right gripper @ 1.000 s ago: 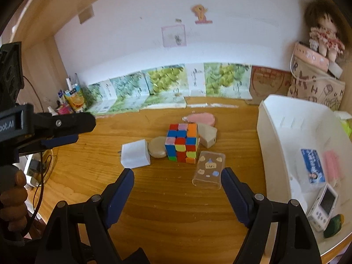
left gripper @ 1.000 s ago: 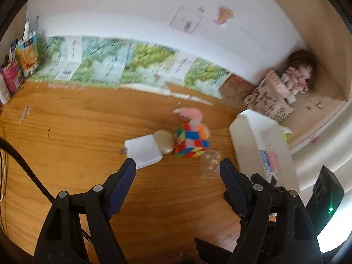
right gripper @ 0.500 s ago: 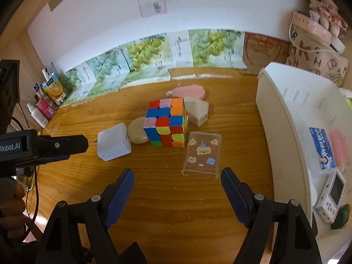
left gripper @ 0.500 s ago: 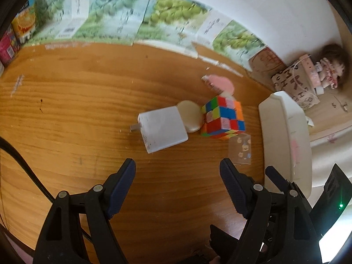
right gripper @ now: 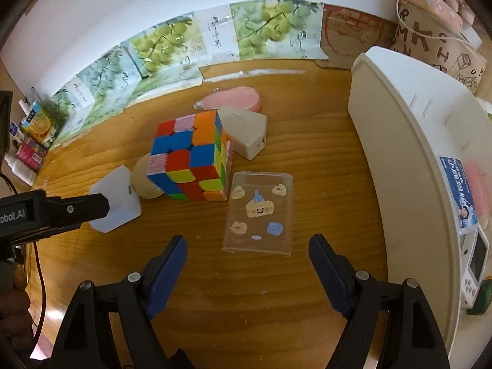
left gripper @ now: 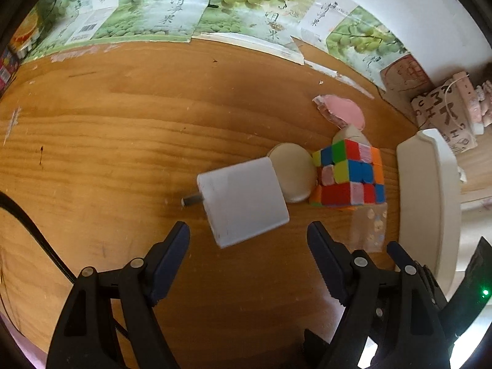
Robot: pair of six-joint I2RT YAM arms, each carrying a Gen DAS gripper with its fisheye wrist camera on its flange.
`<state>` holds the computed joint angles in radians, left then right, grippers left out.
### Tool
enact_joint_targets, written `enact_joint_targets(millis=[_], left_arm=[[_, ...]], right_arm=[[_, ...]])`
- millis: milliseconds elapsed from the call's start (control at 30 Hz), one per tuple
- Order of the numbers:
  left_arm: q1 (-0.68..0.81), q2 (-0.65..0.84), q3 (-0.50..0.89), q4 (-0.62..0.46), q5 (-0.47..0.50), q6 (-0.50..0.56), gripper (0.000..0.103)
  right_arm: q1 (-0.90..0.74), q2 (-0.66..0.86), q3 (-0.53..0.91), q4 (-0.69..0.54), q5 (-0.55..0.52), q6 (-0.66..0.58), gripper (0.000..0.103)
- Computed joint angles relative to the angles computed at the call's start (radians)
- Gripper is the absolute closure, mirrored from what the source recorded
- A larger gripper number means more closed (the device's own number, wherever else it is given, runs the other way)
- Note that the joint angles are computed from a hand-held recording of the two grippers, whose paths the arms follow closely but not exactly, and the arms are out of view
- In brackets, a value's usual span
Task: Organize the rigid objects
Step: 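Grasp the white charger block with the left tool while the right tool grasps the clear printed case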
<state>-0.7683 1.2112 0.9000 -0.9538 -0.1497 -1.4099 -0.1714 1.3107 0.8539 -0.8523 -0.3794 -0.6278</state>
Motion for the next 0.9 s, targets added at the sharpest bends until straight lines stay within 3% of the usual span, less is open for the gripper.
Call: enact_joint_targets(millis=[433, 533, 633, 833, 900], left_arm=[[0.076, 0.039, -0.036, 0.06, 0.047, 0.052, 0.023], [0.087, 0.041, -0.041, 0.072, 0.05, 0.054, 0.024], [0.097, 0.039, -0.049, 0.086, 0.059, 0.049, 0.035], [0.104, 0.008, -0.075, 0.111, 0.071, 0.032, 0.036], [0.102, 0.004, -0.077, 0.112, 0.07, 0.029, 0.036]], right_arm=[[0.065, 0.063, -0.002, 0.068, 0.074, 0.062, 0.022], [0.071, 0.074, -0.004, 0.078, 0.084, 0.067, 0.025], [0.073, 0.085, -0.003, 0.08, 0.085, 0.065, 0.029], [0.073, 0.08, -0.001, 0.077, 0.079, 0.059, 0.04], [0.073, 0.077, -0.001, 0.077, 0.078, 0.058, 0.047]])
